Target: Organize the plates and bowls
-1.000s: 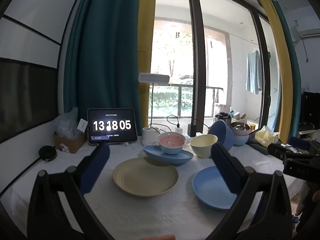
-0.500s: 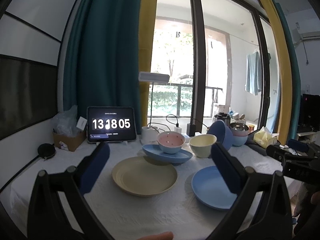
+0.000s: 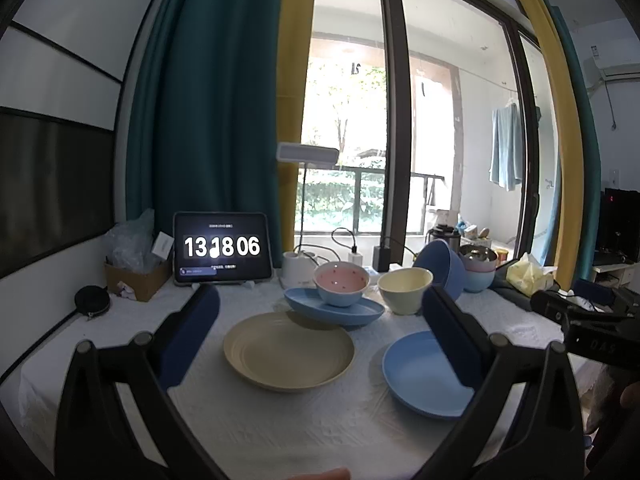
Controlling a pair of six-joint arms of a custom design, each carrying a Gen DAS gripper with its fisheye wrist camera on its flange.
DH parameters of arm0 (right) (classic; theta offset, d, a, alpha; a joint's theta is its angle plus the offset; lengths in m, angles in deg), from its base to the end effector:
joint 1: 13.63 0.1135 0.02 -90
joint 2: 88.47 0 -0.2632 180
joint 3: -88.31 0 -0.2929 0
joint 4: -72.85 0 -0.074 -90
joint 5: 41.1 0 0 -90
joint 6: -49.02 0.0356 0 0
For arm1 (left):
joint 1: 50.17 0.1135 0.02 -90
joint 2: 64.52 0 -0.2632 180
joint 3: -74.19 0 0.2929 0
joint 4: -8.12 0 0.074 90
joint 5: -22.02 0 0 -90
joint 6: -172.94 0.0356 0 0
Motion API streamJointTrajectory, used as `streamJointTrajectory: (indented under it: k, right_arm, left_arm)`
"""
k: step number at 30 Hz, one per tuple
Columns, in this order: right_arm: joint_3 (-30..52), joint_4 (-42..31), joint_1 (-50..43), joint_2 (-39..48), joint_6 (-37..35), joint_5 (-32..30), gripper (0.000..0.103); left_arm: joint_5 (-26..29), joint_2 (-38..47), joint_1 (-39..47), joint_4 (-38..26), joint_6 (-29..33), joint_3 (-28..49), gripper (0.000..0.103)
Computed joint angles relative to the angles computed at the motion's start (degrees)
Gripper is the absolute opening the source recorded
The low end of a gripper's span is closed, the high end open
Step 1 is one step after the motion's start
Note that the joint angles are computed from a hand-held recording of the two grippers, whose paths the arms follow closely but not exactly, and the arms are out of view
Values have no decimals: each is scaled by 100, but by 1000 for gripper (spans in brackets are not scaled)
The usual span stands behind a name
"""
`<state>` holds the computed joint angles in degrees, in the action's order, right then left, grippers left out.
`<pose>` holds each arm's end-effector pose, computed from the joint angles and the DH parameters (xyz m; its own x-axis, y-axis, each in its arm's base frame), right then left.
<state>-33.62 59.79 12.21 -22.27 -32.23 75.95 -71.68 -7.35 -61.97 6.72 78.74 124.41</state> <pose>0.2791 0.1172 0.2747 -0.3225 -0.0057 -0.9465 0.0430 0.9989 -0.0206 0.2710 -0.0543 0.2833 -0.1521 -0.0429 -0.9874 0.1308 0.9894 -0.0631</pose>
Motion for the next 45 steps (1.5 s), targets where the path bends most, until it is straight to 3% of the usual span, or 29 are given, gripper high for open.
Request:
streamJointTrajectory:
  k: [16,25,33,45]
  right_arm:
    - [22,4,-24,74,4,-83,94]
    - [189,105,-68,431,-70,-271,94]
    - [746,171,-98,1222,-90,-635,94]
    - [2225,-27,8,2937,-96,-1077,94]
  left_arm:
    - [69,64,68,27,-18,-11,102]
    - [83,498,391,256,125,170,102]
    - [323,1240,948,99,-49,661,102]
    - [858,2892,1601,-318,71,1834,102]
